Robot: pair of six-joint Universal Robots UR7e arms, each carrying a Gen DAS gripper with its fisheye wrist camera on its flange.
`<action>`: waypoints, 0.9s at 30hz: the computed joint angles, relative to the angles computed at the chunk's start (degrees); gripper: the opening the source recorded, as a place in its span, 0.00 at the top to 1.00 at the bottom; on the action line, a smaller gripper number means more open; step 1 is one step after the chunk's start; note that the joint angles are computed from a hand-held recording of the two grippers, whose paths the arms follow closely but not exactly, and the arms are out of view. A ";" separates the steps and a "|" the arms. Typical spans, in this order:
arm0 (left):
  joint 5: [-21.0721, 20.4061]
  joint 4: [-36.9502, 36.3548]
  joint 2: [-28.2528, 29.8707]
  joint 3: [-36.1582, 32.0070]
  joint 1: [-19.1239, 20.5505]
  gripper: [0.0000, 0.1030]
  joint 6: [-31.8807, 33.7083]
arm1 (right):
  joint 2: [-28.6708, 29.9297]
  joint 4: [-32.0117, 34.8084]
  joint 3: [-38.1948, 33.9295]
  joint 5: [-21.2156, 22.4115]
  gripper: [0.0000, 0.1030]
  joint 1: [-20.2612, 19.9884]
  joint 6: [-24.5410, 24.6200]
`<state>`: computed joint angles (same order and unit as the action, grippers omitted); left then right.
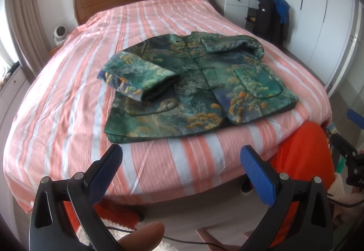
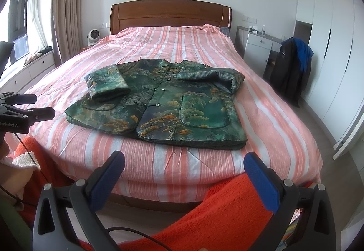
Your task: Fold large clothes
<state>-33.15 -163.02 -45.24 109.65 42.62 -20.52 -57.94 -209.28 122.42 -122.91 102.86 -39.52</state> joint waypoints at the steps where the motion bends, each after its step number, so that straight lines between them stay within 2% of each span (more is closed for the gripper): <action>1: -0.03 0.01 0.00 0.01 -0.02 0.00 -0.11 | 0.00 0.03 -0.03 -0.02 0.00 0.01 0.02; 16: -0.51 2.00 -0.35 0.18 0.43 0.00 -2.17 | -0.41 0.35 -0.08 0.94 0.00 -0.61 0.57; 27: -1.09 3.37 -1.05 0.13 1.41 0.00 -3.55 | 0.88 0.23 -0.91 0.11 0.00 0.51 -1.06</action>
<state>-34.23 -159.64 -46.29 109.77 44.03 -24.07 -57.06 -209.06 121.51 -122.81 103.37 -40.58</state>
